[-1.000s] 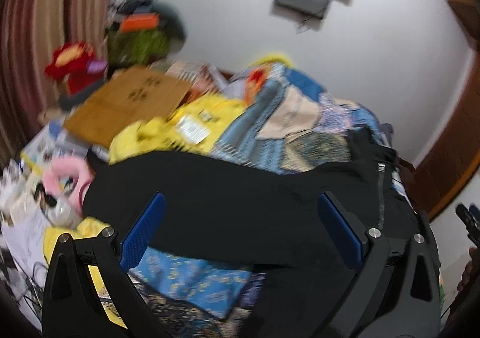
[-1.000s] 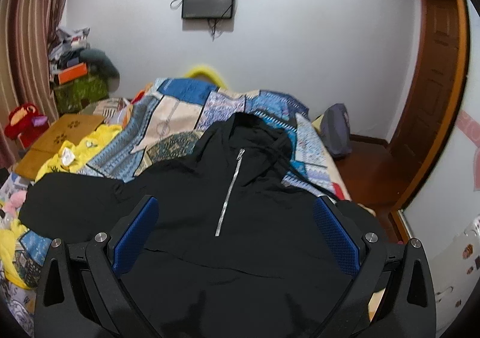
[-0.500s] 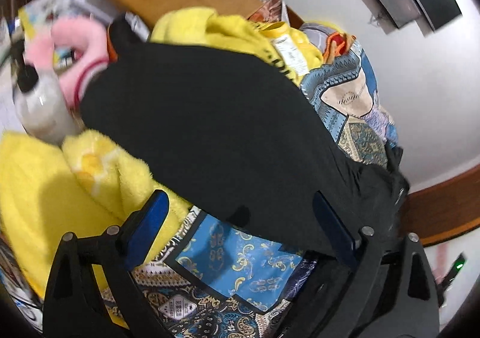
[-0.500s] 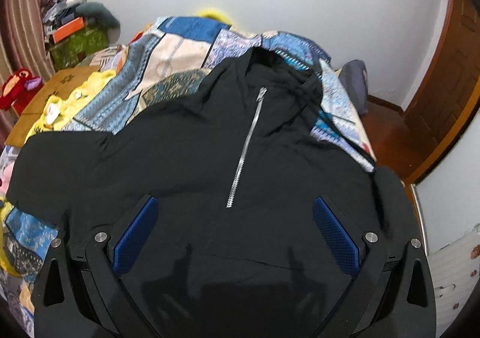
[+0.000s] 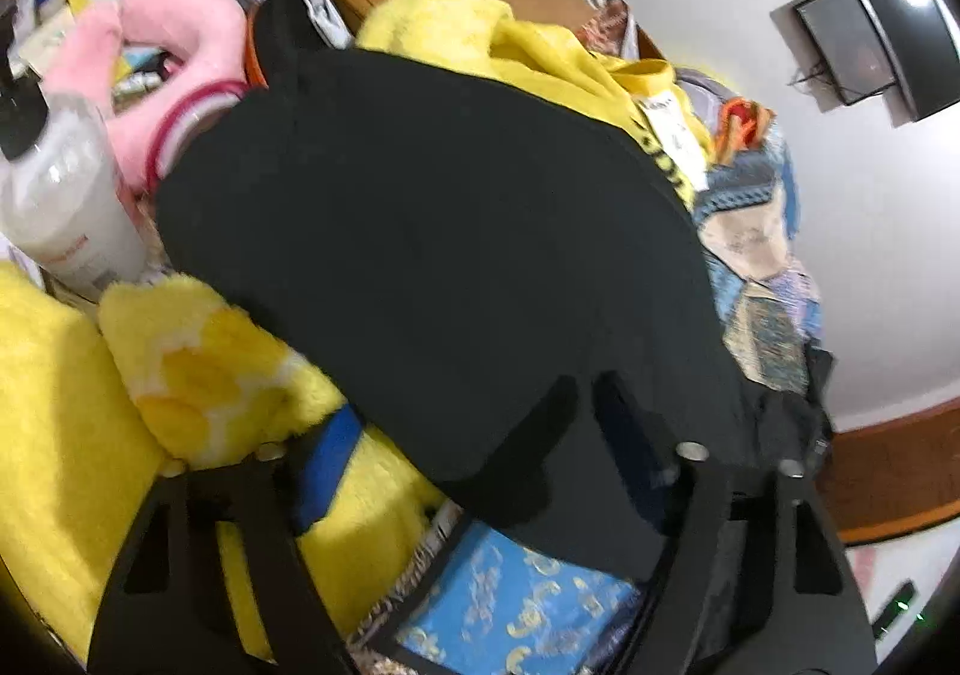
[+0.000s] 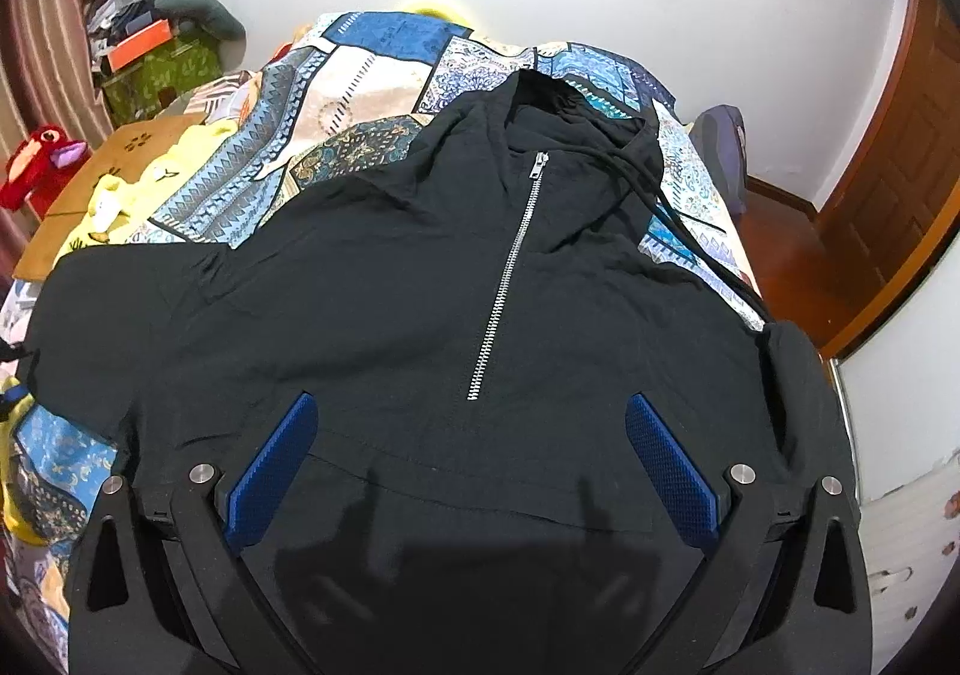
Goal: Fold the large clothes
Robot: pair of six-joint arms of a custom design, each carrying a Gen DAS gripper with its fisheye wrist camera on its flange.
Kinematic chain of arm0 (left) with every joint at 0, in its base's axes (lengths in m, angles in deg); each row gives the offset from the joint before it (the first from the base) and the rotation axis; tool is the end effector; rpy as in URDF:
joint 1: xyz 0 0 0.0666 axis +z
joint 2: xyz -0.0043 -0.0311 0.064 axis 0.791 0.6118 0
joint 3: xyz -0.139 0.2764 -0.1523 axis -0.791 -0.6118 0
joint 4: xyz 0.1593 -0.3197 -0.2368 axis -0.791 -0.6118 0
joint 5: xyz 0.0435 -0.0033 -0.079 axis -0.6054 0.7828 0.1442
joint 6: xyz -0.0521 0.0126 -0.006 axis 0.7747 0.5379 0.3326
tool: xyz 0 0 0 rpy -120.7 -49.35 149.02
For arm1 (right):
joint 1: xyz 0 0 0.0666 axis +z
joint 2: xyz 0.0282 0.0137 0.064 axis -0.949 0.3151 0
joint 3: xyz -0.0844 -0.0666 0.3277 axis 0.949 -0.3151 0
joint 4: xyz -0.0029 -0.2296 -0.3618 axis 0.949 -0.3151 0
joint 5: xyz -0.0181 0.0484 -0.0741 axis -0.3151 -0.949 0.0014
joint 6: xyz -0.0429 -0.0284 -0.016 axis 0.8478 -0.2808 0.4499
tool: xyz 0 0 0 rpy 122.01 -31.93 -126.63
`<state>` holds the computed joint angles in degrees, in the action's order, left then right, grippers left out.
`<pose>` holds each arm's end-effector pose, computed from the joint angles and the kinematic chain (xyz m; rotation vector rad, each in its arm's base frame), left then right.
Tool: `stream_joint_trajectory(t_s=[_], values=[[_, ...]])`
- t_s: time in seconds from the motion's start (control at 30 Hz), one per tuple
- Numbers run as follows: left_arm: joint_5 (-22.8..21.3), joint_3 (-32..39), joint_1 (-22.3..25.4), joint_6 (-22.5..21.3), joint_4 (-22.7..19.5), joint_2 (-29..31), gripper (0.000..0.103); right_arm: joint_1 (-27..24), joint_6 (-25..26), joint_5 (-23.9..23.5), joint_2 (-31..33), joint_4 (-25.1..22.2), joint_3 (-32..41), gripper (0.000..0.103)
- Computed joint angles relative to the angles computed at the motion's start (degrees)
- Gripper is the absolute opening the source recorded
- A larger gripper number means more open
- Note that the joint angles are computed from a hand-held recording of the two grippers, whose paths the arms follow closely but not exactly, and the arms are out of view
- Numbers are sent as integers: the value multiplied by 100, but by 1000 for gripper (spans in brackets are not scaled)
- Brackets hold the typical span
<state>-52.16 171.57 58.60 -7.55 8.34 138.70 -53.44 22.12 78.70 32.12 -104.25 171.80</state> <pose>0.6282 0.0579 0.3461 -0.8520 2.4662 -0.6074 0.5576 0.1727 0.5017 0.0186 2.4782 -0.1027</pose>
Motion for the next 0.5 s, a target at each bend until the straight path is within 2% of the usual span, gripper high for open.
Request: stream_joint_trajectory(t_s=[0.03, 0.1, 0.2, 0.3, 0.5], values=[[-128, 5, -16, -23, -7, -2, 62, -1, -12, 1, -12, -3, 4, 102], [-645, 133, -103, -196, -162, 27, 37, -12, -8, -14, -70, 33, -34, 102], [-975, 311, -146, -390, -332, 49, 18, -19, 14, -7, -161, 64, -98, 102], [-1259, 557, -230, -625, -435, 3, 11, -57, 19, -49, -299, 117, -223, 102], [-1778, 1427, -583, -1187, -464, 59, 8, -153, 35, -166, -490, 231, -384, 102]])
